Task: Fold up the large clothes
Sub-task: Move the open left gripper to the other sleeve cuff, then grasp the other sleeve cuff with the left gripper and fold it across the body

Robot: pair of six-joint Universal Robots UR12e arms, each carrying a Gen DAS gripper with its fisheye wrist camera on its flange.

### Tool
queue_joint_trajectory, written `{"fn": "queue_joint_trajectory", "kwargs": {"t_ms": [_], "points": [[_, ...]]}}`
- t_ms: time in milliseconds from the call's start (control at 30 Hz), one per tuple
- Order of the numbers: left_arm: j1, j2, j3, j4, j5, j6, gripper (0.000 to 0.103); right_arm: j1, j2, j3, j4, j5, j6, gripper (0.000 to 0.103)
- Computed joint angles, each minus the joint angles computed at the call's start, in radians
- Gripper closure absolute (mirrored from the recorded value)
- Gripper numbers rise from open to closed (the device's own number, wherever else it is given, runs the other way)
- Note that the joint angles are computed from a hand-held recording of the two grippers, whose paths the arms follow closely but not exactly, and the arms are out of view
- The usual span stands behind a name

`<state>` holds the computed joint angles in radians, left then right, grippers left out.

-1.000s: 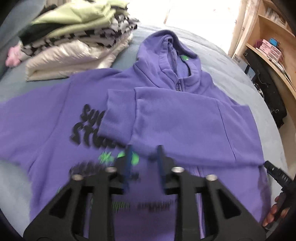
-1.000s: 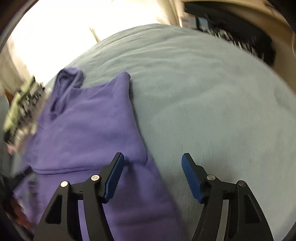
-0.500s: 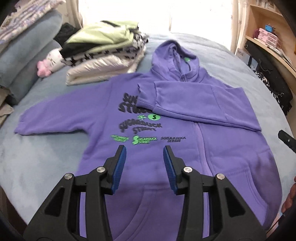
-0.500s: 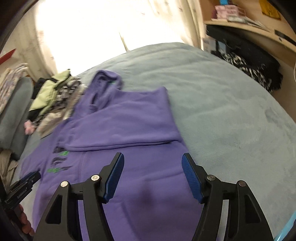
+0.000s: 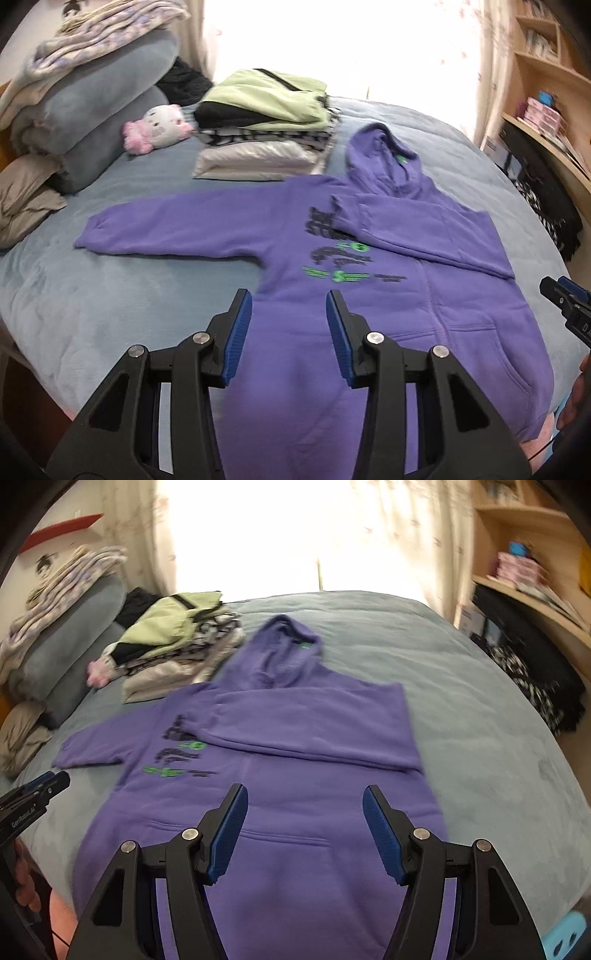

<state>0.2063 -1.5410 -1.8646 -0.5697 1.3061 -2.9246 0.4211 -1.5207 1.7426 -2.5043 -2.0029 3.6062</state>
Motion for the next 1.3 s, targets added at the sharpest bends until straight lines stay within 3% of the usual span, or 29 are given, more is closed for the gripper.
{"fn": "queue_joint_trajectory", "kwargs": {"t_ms": [233,533,767,933,1133,1300], "points": [[0.092,-0.029,0.009,0.003,0.004,-0.041,0.065,0.068,0.127,-0.162,0.024,0.012,-0.064,0.037],[0.199,-0.161,0.104,-0.055,-0.082,-0.088,0.064,0.101,0.358,-0.412,0.020,0.066,-0.133,0.037],[0.246,-0.294,0.215,-0.119,-0.209,-0.139,0.064,0.111,0.548,-0.627,0.072,0.129,-0.127,0.037],[0.286,-0.385,0.288,-0.180,-0.358,-0.202,0.064,0.114,0.674,-0.781,0.114,0.170,-0.151,0.037],[0.337,-0.467,0.327,-0.127,-0.521,-0.358,0.064,0.120,0.799,-0.966,0.160,0.205,-0.167,0.037],[0.367,-0.530,0.345,-0.028,-0.640,-0.523,0.064,0.122,0.867,-1.075,0.209,0.228,-0.165,0.037]]}}
